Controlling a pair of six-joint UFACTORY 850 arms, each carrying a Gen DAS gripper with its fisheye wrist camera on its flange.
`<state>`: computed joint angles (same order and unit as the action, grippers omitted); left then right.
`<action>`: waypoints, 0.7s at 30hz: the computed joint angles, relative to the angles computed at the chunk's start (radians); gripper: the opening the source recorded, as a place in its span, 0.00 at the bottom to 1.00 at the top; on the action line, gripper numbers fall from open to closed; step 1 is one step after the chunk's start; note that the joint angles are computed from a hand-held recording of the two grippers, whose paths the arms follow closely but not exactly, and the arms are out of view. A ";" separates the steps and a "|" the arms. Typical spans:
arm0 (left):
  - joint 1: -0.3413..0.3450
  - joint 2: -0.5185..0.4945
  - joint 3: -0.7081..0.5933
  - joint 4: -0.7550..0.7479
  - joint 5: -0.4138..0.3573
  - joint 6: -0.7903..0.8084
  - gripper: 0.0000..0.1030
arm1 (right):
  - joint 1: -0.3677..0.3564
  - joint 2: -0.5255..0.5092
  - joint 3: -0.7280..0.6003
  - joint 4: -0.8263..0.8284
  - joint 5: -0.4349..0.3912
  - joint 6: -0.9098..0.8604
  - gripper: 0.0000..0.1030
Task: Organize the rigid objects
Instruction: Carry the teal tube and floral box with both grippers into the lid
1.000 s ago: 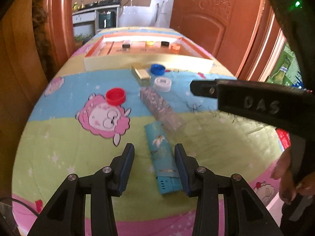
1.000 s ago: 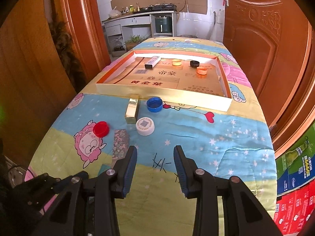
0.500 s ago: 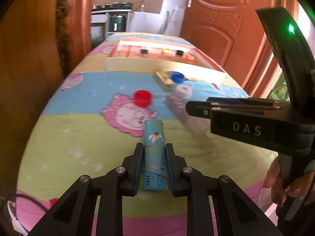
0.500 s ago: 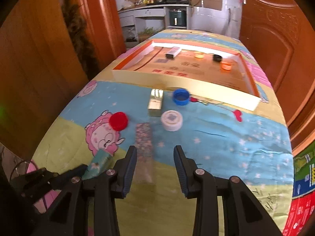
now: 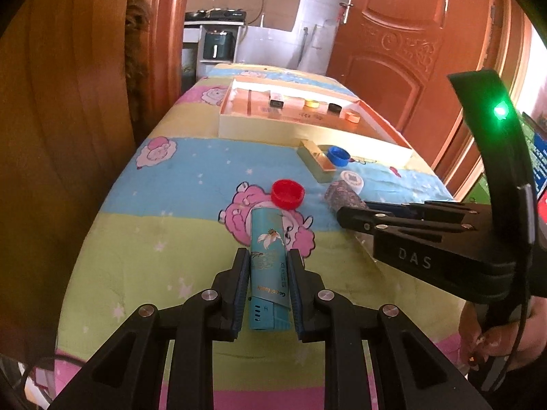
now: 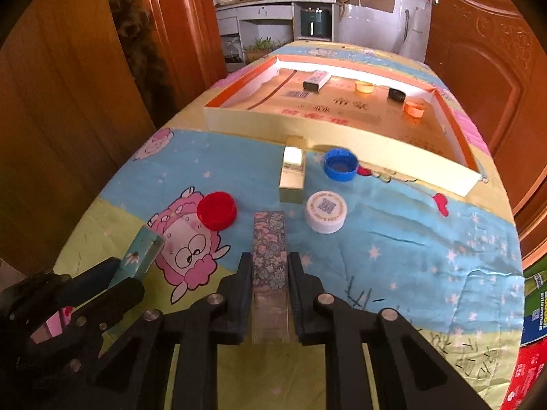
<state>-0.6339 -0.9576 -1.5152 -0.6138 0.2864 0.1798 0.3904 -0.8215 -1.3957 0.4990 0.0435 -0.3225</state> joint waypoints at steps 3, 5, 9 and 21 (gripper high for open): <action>0.002 0.003 -0.010 0.019 -0.003 -0.008 0.22 | -0.004 0.024 0.024 -0.137 0.019 0.143 0.19; 0.003 0.003 -0.022 0.027 -0.007 -0.006 0.22 | -0.007 0.037 0.035 -0.167 0.029 0.178 0.19; 0.007 0.001 -0.049 0.025 -0.017 0.010 0.22 | -0.015 0.055 0.044 -0.203 0.039 0.229 0.19; 0.022 -0.033 -0.179 -0.098 -0.071 0.171 0.22 | -0.041 0.078 0.030 -0.182 0.054 0.212 0.19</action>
